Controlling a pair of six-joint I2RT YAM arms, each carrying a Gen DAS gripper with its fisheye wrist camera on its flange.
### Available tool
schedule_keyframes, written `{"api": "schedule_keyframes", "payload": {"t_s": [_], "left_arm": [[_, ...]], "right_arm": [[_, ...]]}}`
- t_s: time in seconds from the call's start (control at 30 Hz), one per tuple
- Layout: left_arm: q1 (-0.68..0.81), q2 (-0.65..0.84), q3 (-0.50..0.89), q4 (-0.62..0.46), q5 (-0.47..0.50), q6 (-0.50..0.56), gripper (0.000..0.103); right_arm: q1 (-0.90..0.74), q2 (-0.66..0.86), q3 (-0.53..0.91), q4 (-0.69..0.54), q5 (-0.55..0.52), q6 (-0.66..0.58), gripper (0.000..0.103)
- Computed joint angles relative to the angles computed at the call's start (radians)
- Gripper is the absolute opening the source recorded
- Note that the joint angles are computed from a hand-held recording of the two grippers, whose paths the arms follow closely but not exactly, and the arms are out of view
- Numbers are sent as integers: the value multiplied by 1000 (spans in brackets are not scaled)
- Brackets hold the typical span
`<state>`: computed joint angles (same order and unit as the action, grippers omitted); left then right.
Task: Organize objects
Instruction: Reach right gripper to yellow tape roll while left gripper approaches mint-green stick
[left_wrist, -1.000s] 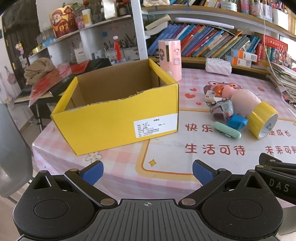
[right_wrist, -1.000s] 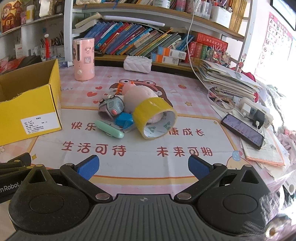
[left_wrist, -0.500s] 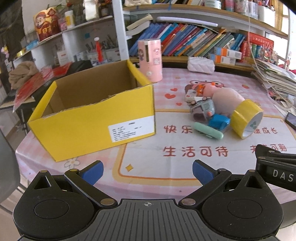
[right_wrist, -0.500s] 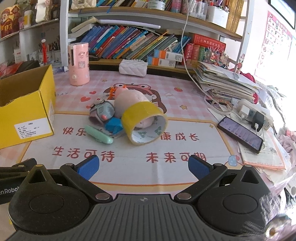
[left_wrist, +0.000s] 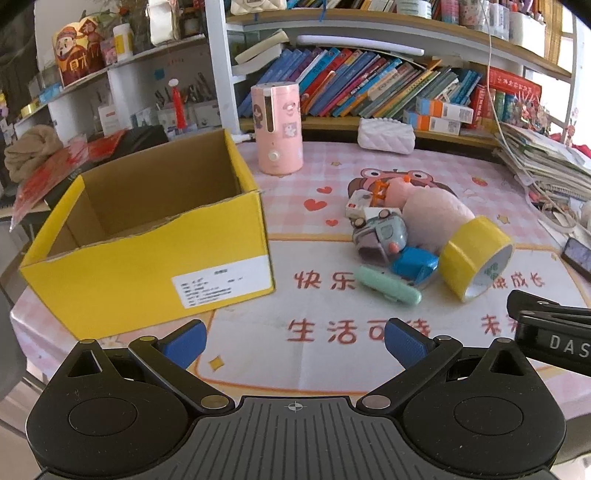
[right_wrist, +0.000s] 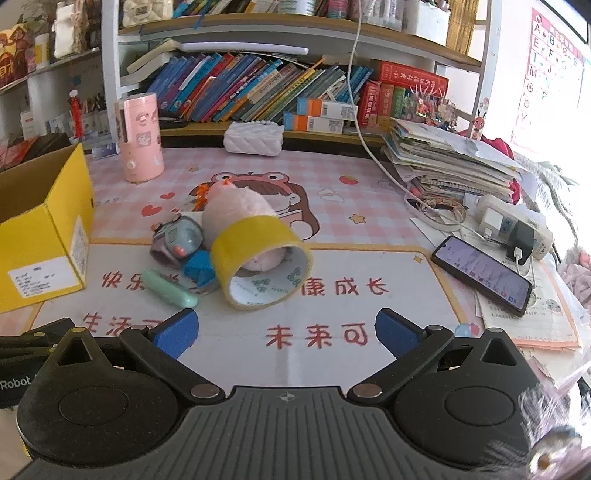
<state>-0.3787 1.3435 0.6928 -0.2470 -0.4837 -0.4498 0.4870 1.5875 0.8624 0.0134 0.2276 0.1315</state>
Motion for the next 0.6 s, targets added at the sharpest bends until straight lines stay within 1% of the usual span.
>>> {"api": "schedule_keyframes", "payload": {"t_s": [0.23, 0.3, 0.4, 0.53, 0.6], "left_arm": [[-7, 111, 77, 53, 45, 21, 103], [-16, 146, 104, 66, 44, 34, 102], [-16, 206, 148, 69, 52, 32, 102], [-4, 288, 203, 50, 62, 16, 92], [4, 321, 221, 53, 78, 2, 92]], "right_arm": [[-89, 62, 69, 13, -67, -38, 99], [-113, 85, 97, 15, -89, -46, 95], [-144, 118, 141, 12, -131, -51, 92], [-188, 174, 219, -23, -260, -51, 91], [-198, 201, 254, -38, -325, -63, 94]]}}
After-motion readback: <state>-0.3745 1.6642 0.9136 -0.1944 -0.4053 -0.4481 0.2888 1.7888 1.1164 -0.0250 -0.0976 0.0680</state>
